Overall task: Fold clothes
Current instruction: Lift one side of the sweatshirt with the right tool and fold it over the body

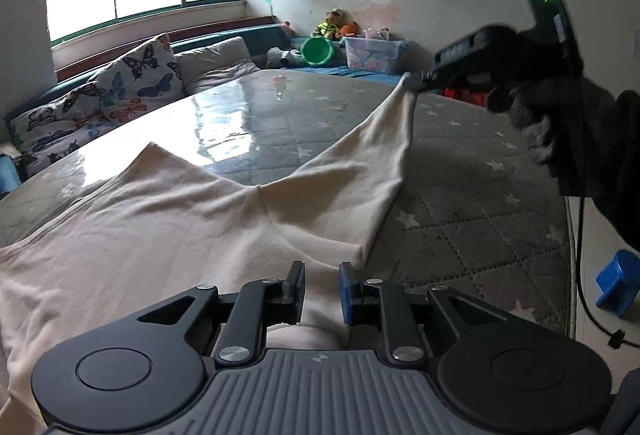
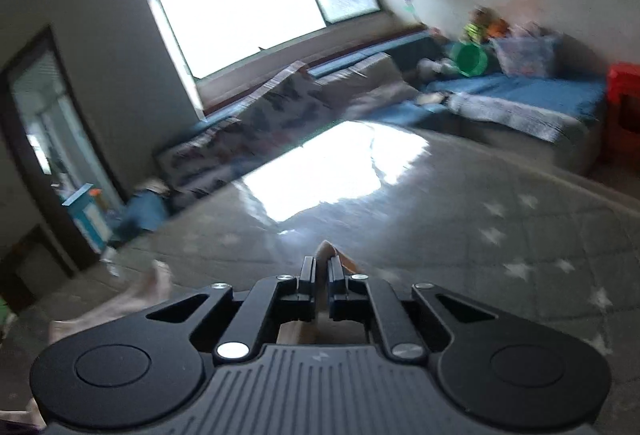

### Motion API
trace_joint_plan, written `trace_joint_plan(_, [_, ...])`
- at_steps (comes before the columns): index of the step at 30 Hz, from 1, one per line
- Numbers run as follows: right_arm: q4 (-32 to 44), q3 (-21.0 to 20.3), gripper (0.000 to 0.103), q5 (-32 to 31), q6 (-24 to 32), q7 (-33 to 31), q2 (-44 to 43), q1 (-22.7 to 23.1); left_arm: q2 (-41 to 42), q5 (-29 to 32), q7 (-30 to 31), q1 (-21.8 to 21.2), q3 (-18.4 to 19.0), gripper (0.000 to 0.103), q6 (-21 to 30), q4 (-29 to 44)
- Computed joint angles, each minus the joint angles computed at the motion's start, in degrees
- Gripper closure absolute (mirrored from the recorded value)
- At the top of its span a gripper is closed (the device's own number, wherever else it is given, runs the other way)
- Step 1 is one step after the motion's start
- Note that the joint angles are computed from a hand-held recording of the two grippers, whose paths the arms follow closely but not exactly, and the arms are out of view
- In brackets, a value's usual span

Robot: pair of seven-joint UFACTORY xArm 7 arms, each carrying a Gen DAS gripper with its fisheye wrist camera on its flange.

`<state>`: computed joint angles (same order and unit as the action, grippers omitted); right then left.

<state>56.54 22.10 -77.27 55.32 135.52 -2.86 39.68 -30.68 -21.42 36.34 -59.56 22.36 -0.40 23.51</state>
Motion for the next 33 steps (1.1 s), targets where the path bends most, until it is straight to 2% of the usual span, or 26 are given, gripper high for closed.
trace_joint_plan(2, [2.5, 0.5, 0.098, -2.9, -0.4, -1.0, 1.0, 0.5, -1.3, 0.1, -0.7, 1.9, -0.9, 0.081, 0.2, -0.8])
trace_joint_plan(4, [5.4, 0.4, 0.098, -6.1, -1.5, -2.1, 2.5, 1.1, -2.9, 0.8, -1.6, 5.1, -2.6, 0.072, 0.3, -1.9])
trace_joint_plan(5, [6.8, 0.3, 0.098, -7.6, -2.1, -2.7, 3.4, 1.6, -3.9, 1.2, -2.1, 6.8, -3.4, 0.071, 0.4, -2.5])
trace_joint_plan(10, [14.7, -1.0, 0.098, -13.9, -6.2, -5.4, 9.0, 4.8, -9.0, 3.1, -5.5, 14.8, -6.3, 0.071, 1.4, -5.4])
trace_joint_plan(14, [22.5, -3.1, 0.098, -15.9, -11.4, -9.8, 15.2, 7.7, -12.5, 4.3, -8.3, 20.0, -7.6, 0.07, 2.3, -7.7])
trace_joint_plan(20, [33.7, -5.4, 0.098, -11.9, -19.8, -21.1, 25.2, 11.2, -16.2, 6.4, -10.8, 25.5, -9.1, 0.07, 4.9, -10.1])
trace_joint_plan(24, [39.1, -6.2, 0.098, -6.5, -24.2, -28.6, 30.7, 12.9, -16.6, 6.8, -11.6, 27.0, -9.4, 0.07, 5.4, -10.7])
trace_joint_plan(25, [39.8, -6.2, 0.094, -4.9, -25.1, -30.7, 31.5, 13.2, -16.5, 6.9, -11.8, 27.2, -9.5, 0.07, 5.5, -10.7])
trace_joint_plan(29, [37.5, -6.7, 0.09, 0.2, -28.0, -36.4, 30.6, 14.0, -16.3, 7.2, -12.1, 27.8, -9.6, 0.07, 6.0, -10.6])
trace_joint_plan(32, [33.3, -8.2, 0.079, 2.4, -26.0, -38.9, 27.2, 15.7, -16.0, 7.4, -11.7, 27.6, -9.2, 0.07, 5.8, -10.4])
trace_joint_plan(33, [31.3, -8.9, 0.079, 3.1, -24.9, -39.1, 25.7, 16.3, -16.0, 7.5, -11.5, 27.5, -9.1, 0.07, 5.7, -10.5])
